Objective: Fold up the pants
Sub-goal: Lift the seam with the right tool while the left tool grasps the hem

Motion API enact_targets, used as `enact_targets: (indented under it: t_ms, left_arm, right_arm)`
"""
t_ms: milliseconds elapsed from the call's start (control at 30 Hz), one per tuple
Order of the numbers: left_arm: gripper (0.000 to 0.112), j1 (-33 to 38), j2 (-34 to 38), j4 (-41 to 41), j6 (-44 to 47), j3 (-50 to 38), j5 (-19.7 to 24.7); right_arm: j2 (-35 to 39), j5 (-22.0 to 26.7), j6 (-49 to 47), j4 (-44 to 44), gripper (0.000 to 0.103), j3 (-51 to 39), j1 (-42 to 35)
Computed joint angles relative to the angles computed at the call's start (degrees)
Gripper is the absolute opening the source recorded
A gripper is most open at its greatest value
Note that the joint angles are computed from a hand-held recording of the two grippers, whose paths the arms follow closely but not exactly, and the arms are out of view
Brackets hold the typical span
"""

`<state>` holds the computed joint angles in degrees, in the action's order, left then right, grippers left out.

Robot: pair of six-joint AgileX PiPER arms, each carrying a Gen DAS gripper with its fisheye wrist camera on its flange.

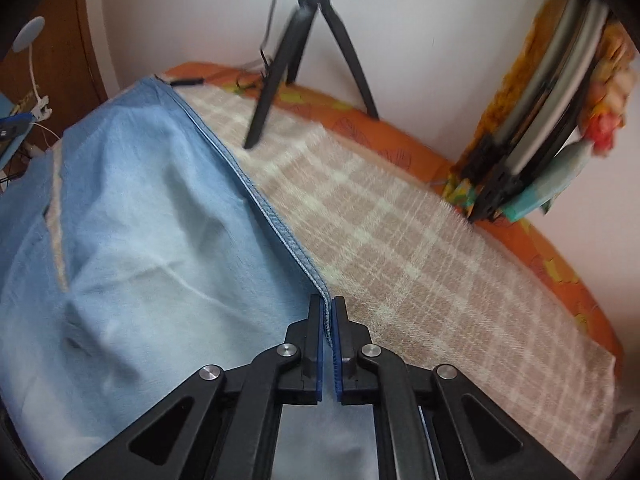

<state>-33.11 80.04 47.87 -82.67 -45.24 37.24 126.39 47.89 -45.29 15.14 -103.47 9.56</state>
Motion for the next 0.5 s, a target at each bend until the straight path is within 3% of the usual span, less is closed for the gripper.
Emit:
enact_targets:
  t_ms: [100, 267, 433, 500]
  left_arm:
    - [0.079, 1.05, -0.49, -1.11, 1.0, -0.94, 0.63]
    - [0.079, 6.15, -1.9, -7.41, 5.9, -1.32, -4.41]
    - [0.08, 9.6, 0.47, -13.74, 11.44, -3.16, -8.01]
    - [0.08, 12.48, 2.89, -21.63, 18.65, -4.29, -10.31]
  right_arm:
    - [-9.3, -2.88, -5.54, 7.72, 0.001, 9.63, -1.26]
    - [-26.17, -6.1, -14.43, 14.38, 0.001, 27.84, -0.33]
    - [-40.11, -5.58, -18.74, 16.57, 0.001, 43.27, 1.13]
    - [-43.76, -4.06, -18.78, 16.12, 0.001, 47.43, 1.61]
